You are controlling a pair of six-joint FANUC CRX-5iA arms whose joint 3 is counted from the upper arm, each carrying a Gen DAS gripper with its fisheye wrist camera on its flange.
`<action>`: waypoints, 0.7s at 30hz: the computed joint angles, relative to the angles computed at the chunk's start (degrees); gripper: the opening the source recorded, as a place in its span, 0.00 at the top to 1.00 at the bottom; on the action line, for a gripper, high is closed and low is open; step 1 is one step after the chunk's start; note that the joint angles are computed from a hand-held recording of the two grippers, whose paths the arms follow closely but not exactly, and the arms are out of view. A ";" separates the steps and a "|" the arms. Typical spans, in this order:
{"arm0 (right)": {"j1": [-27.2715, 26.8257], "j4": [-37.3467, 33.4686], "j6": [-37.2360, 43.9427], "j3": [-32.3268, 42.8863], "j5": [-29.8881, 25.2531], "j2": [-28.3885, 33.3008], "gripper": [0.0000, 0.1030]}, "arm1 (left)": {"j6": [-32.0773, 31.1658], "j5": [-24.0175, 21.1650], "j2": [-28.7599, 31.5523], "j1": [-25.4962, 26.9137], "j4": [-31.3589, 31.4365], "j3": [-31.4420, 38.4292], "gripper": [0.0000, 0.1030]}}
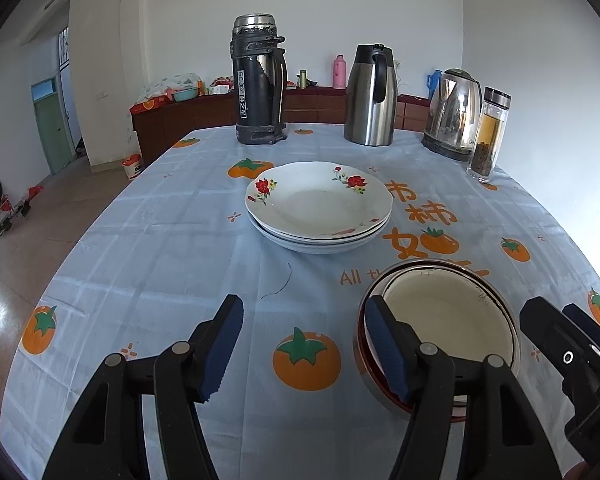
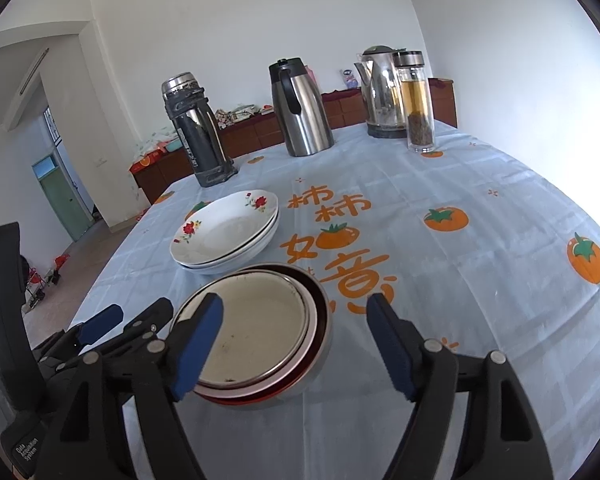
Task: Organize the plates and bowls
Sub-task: 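Move both grippers to the rim of the nested bowl stack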
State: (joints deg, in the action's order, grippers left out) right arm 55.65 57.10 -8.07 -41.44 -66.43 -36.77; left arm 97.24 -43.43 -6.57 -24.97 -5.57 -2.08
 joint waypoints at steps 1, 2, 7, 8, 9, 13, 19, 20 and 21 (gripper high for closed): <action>0.34 0.19 -0.22 -0.10 -0.28 -0.11 0.21 | 0.13 0.11 -0.15 -0.02 -0.18 -0.10 0.36; 0.68 0.44 -0.48 -0.17 -0.55 -0.16 0.20 | 0.32 0.30 -0.39 -0.07 -0.55 -0.25 0.36; 2.41 1.20 -1.54 -0.27 -1.71 -0.52 0.14 | 0.24 0.70 -1.24 -0.01 -1.21 -0.90 0.36; 2.74 1.31 -1.73 -0.26 -1.91 -0.57 0.13 | -0.26 1.09 -1.54 0.23 -0.63 -1.36 0.36; 3.11 1.46 -1.90 -0.26 -2.12 -0.64 0.12 | -0.88 1.32 -1.79 0.50 0.07 -1.76 0.36; 4.30 1.85 -2.23 -0.23 -2.80 -0.77 0.12 | -2.59 2.16 -2.51 1.24 1.90 -2.95 0.36; 5.34 2.42 -2.29 -0.29 -3.24 -0.49 0.09 | -3.90 2.88 -3.12 1.99 3.31 -4.00 0.30; 5.32 2.49 -2.39 -0.39 -3.18 -0.43 0.08 | -3.76 2.86 -3.18 2.14 3.31 -4.09 0.29; 5.29 2.57 -2.48 -0.53 -3.11 -0.40 0.07 | -3.82 3.05 -3.29 2.26 3.45 -4.26 0.28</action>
